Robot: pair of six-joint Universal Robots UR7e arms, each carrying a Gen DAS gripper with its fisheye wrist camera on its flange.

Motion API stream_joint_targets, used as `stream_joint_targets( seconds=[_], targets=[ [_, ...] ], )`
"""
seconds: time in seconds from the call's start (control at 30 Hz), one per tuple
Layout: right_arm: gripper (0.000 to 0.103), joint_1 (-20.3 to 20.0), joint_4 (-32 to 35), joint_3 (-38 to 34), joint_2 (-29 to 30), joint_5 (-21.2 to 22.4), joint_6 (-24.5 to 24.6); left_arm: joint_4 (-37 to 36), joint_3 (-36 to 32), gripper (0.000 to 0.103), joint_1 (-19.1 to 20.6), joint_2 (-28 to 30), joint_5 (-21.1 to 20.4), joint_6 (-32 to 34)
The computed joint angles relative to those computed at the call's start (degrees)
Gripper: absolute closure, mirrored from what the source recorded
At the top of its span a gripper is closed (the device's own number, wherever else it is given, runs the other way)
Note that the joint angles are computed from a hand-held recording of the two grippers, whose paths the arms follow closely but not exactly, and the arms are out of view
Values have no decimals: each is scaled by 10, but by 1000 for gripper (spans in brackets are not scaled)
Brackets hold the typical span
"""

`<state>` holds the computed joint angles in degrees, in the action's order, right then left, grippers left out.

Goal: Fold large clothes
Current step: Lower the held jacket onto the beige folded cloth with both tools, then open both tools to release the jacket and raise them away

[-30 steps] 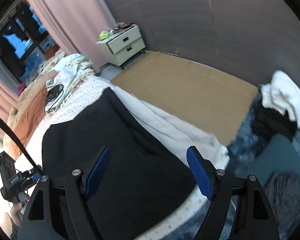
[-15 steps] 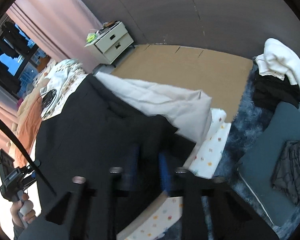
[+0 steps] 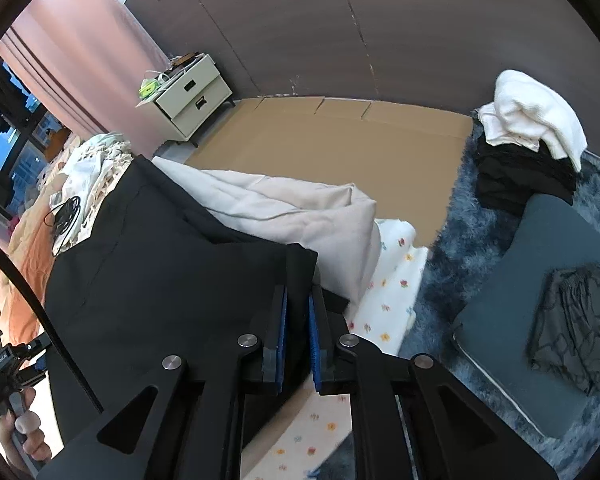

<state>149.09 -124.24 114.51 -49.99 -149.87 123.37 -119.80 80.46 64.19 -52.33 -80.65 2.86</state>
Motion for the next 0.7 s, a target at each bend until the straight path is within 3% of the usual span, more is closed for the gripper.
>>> stream_joint_targets(
  seconds=[0.07,0.13,0.2,0.23,0.47,0.57,0.7],
  targets=[
    [91,9,55,-20,-1,9,32,-8,7,18,-4,-16,-8,2],
    [78,12,64,-44,13,1,23,-17,16,15,-7,-30,-11,9],
    [19,24,92,-68,25,-4,37,-17,25,15,-13,-45,-6,11],
    [15,33,108,-79,28,-6,43,-15,30,15,-16,-55,-8,13],
    [15,95,243,-184,70,17,109,-10,77,14,-41,-141,1,26],
    [15,120,324,-248,95,27,138,-3,93,8,-49,-179,3,41],
    [12,143,383,-310,125,34,159,6,115,3,-61,-237,4,54]
  ],
)
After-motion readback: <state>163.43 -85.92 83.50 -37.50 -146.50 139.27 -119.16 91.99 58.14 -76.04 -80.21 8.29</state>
